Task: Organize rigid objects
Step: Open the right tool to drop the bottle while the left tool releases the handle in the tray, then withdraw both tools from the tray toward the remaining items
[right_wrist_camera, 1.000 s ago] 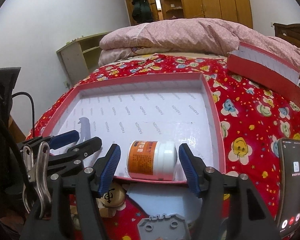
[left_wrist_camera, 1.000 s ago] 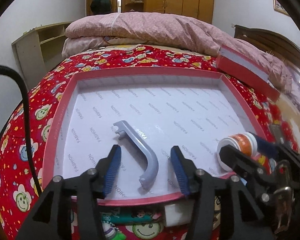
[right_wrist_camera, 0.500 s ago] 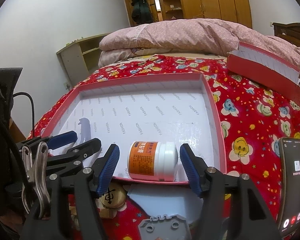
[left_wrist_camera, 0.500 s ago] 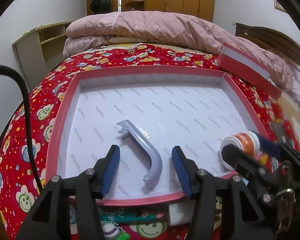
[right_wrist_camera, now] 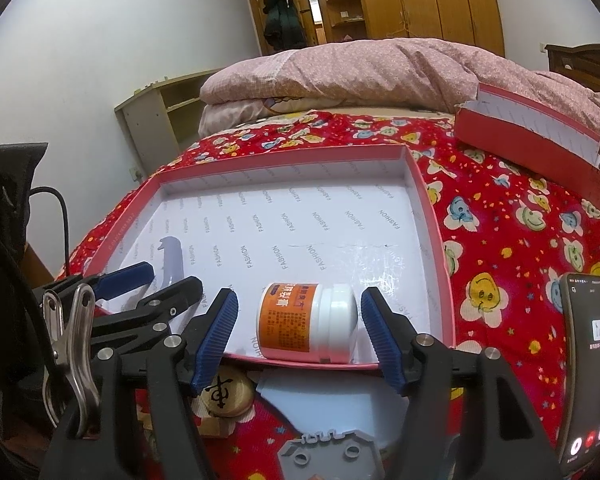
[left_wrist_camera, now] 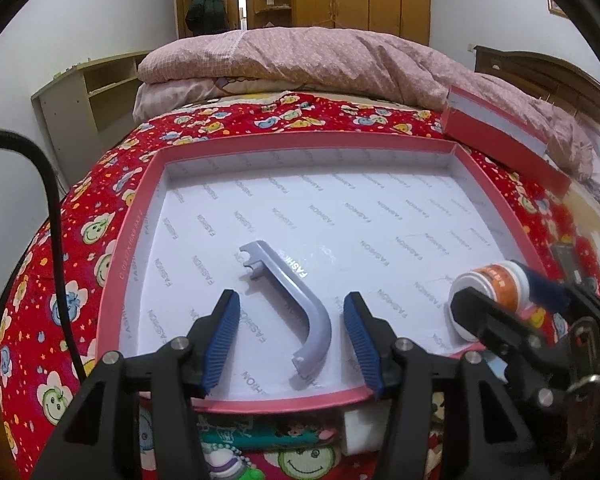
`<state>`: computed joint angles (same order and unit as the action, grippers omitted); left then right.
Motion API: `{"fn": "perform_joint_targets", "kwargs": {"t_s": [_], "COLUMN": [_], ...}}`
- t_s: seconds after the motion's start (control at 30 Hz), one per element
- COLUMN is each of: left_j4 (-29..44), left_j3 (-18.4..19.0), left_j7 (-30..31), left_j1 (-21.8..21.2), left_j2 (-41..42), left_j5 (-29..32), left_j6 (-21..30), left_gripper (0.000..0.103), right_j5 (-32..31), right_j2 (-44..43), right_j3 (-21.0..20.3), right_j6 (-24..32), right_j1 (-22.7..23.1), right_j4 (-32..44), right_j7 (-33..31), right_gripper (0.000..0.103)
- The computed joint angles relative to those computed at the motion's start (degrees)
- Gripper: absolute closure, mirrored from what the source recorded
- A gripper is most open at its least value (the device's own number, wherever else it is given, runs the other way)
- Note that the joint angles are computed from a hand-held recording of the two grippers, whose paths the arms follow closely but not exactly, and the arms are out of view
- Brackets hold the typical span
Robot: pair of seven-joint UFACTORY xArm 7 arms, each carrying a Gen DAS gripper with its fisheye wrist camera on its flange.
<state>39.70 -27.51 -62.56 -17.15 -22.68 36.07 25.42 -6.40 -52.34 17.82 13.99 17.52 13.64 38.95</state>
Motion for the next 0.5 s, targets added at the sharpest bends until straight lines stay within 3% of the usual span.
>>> {"fn": "perform_joint_targets", "kwargs": {"t_s": [0.3,0.5], "left_j4": [0.9,0.9], "left_j3": [0.0,-0.1], "left_j7": [-0.4,0.1], "left_j1": [-0.1,-0.9], "left_j2": [0.8,-1.2], "left_j5": [1.0,0.7], "left_j6": [0.8,2.1], "left_gripper": [0.045,0.045], "right_j5": [0.0,1.1], "right_j2": [0.8,0.2], "right_j3": [-0.3,-1.7], "right_j6": [-1.8,-3.2], "right_j1": [-0.1,0.6], "right_j4": [-0.2,-1.0], "right_j7": [0.2,-0.5], "right_gripper": [0.036,0.03]}}
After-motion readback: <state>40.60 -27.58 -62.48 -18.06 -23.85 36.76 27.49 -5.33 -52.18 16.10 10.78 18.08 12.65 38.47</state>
